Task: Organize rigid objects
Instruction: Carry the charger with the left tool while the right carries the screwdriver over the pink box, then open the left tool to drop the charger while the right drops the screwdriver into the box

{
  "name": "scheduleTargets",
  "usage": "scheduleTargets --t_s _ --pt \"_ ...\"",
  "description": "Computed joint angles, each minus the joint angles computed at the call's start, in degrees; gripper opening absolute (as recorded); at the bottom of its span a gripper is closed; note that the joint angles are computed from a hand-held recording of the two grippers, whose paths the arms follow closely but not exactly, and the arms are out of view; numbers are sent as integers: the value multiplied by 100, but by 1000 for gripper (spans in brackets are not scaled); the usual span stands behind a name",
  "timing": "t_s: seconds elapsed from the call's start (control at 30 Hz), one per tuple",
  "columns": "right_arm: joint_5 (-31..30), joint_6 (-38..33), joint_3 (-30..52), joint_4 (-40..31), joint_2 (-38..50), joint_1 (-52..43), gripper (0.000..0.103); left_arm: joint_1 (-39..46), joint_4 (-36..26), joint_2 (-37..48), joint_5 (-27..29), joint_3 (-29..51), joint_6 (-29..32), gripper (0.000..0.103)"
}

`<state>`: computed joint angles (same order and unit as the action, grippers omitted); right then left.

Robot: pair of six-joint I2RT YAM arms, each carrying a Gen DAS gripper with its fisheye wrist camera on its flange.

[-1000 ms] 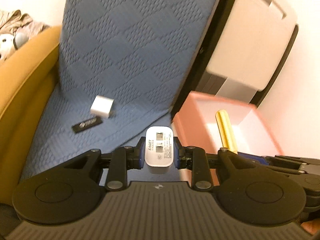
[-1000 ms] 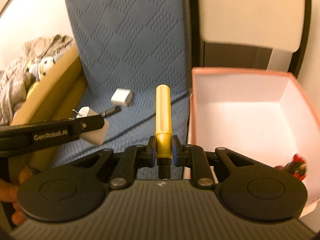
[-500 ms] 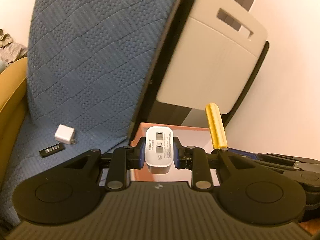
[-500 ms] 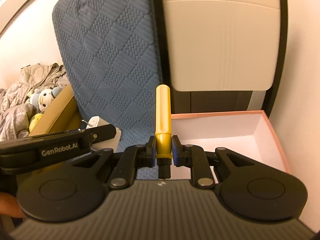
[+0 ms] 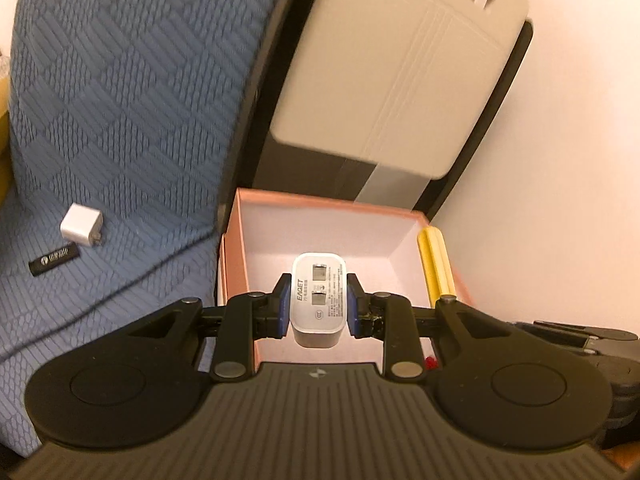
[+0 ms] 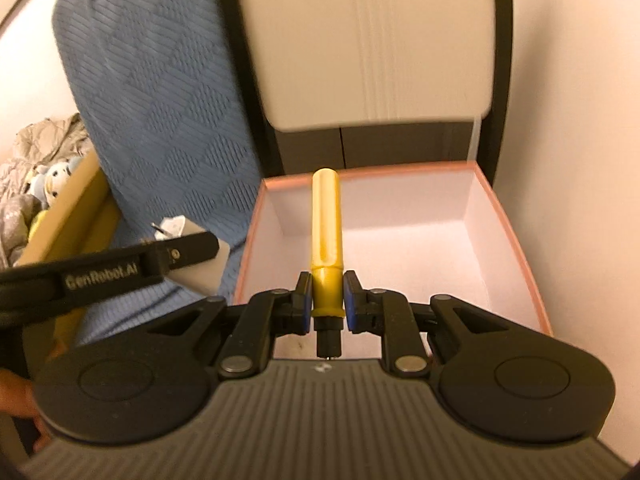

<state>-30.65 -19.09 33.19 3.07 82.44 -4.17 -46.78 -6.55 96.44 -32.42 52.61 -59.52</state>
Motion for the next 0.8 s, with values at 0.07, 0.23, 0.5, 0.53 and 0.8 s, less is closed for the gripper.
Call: scheduleTargets --t_s 0.07,0.23,0.5,0.53,0.8 --pt "30 -49 5 161 324 -40 20 36 -37 224 105 115 9 31" --pt "128 -51 -48 602 977 -38 20 78 59 620 341 206 -55 31" --pt "376 -86 -109 889 1473 -19 20 170 173 960 628 293 -45 31" --pt "367 -71 -121 879 1457 -34 20 169 176 953 662 286 -18 31" --pt "363 209 -132 704 1109 -50 24 34 51 569 490 169 93 36"
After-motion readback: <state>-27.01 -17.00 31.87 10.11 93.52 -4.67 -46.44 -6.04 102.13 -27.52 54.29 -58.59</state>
